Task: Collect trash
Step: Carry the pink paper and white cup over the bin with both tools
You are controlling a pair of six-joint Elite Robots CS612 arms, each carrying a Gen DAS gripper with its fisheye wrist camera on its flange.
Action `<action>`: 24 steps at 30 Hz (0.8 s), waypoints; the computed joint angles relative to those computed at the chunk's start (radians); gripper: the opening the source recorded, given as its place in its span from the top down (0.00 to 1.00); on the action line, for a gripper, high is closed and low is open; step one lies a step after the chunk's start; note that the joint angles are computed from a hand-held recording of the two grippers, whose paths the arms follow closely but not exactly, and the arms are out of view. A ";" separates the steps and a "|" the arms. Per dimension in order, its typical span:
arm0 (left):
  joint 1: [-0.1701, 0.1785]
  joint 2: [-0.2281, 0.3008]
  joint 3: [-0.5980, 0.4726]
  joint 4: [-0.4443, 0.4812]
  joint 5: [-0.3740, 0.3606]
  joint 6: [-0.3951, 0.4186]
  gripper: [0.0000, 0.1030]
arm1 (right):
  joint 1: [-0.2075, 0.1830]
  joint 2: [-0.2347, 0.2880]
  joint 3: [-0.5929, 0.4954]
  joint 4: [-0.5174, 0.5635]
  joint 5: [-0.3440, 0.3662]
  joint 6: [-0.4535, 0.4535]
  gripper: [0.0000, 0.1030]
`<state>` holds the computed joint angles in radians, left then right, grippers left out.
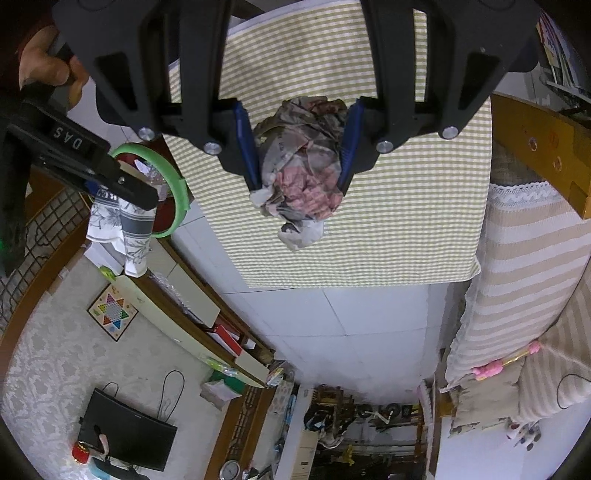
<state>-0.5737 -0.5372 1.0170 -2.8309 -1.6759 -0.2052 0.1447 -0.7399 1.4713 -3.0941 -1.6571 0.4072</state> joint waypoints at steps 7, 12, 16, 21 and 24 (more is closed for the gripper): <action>-0.007 -0.001 -0.005 -0.005 0.007 0.025 0.63 | -0.003 -0.016 0.022 -0.030 -0.029 0.004 0.50; -0.013 -0.004 -0.007 -0.015 0.003 0.040 0.63 | -0.006 -0.023 0.034 -0.055 -0.040 0.007 0.50; -0.017 -0.004 -0.012 -0.020 0.000 0.050 0.63 | -0.009 -0.028 0.045 -0.069 -0.043 0.014 0.50; -0.024 -0.004 -0.017 -0.023 -0.003 0.062 0.63 | -0.011 -0.034 0.059 -0.079 -0.058 0.029 0.50; -0.029 -0.003 -0.020 -0.023 -0.009 0.070 0.63 | -0.012 -0.039 0.067 -0.084 -0.070 0.042 0.50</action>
